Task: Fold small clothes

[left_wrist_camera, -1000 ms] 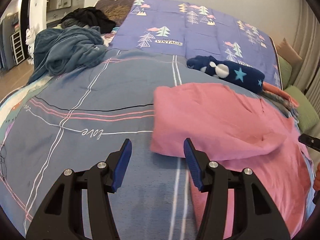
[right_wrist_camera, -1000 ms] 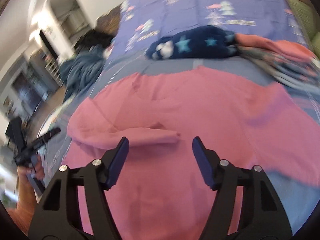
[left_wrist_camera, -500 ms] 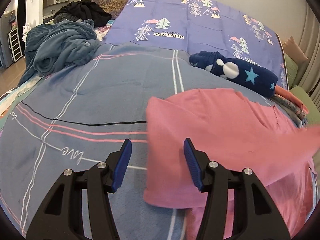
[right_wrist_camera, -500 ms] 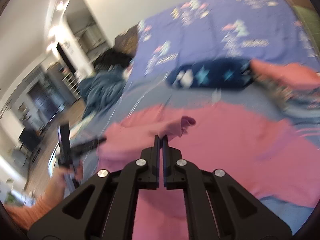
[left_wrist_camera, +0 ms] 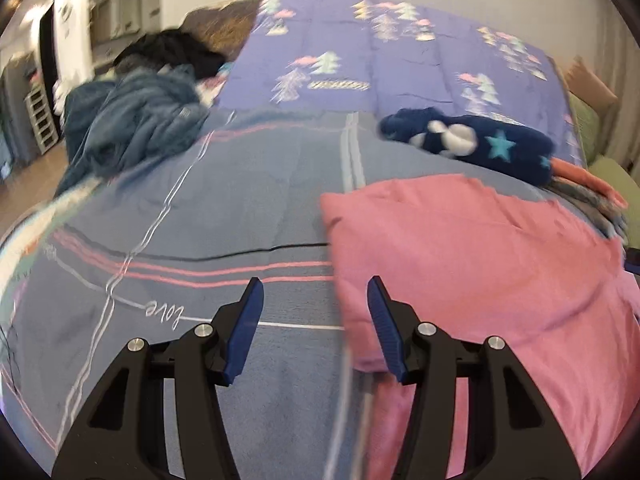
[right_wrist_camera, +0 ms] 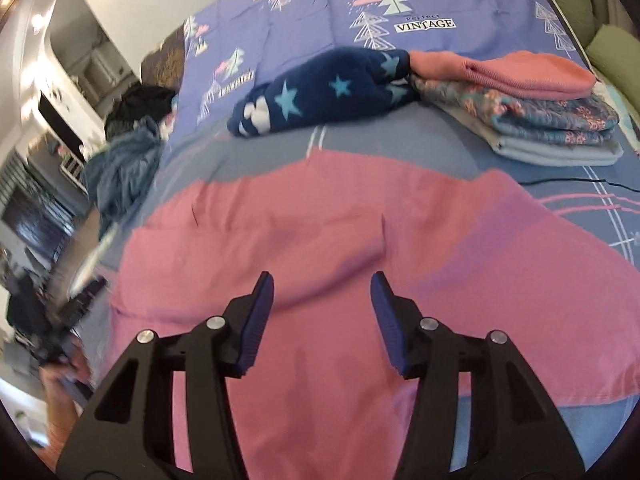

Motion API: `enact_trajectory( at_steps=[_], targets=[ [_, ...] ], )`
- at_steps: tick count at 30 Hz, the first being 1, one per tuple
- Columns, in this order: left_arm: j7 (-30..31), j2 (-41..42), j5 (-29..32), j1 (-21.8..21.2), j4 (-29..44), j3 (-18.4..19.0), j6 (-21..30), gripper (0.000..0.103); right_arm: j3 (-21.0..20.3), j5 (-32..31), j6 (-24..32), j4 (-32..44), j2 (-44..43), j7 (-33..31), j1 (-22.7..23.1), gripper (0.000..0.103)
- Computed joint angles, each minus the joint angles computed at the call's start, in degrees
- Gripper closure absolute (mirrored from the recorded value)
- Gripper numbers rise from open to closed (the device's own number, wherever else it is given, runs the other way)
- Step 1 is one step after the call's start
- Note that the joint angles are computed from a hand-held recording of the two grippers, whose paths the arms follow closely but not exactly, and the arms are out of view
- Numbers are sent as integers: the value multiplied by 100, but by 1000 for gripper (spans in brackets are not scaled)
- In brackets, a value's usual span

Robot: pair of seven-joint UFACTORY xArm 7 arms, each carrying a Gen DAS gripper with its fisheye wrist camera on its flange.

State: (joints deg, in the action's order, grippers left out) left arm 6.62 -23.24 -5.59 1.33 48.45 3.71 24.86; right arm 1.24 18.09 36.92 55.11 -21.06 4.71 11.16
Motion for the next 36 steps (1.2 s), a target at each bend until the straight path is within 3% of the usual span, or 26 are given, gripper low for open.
enact_trajectory(
  at_steps=[3,7,10,12,17,19,21,23,26,28,31,33,35,36],
  targets=[
    [784,-377,-655,-720,-16,297,189,48,-124,272,89,-137,-162,-271,162,47],
    [1696,-400,-1435,-1622,266,391,669,49,-70,317,-150,-256,-238,-80,107,42],
    [2218,-120,-1785,-2025,521,134,782,48,-232,692,-345,-375,-318,-119,206,39],
    [2406,192,-1827,-2121,734,-107,808,48,-172,604,-514,-476,-387,19,100,38],
    [2309,1426,-1617,-2052,1743,-668,1241,50,-186,253,-638,-637,-537,125,-20,36],
    [2265,1852,-1505,-1959,2161,-816,1501,60,-327,324,-586,-602,-511,-31,54,35],
    [2351,2182,-1536,-1877,2532,-908,1828,88,-379,289,-456,-500,-430,-136,35,35],
    [2275,2434,-1400,-1758,2851,-963,1988,98,-372,183,-320,-349,-306,-242,-24,35],
    [1877,2620,-1266,-1569,3112,-957,1726,99,-403,234,-272,-242,-220,-516,-6,35],
    [1371,2762,-1062,-1431,3167,-886,1279,99,-503,495,-242,-174,-165,-857,127,34],
    [999,2909,-1042,-1211,3239,-838,1321,98,-629,1022,-137,-35,-7,-1369,324,34],
    [1158,2905,-1370,-1076,3141,-888,1308,93,-648,1352,-44,117,180,-1659,387,34],
    [1293,2736,-1598,-1023,2856,-928,1057,84,-540,1445,-6,273,376,-1716,317,43],
    [1302,2683,-1619,-1017,2786,-929,992,77,-468,1431,9,394,514,-1686,268,54]
  ],
)
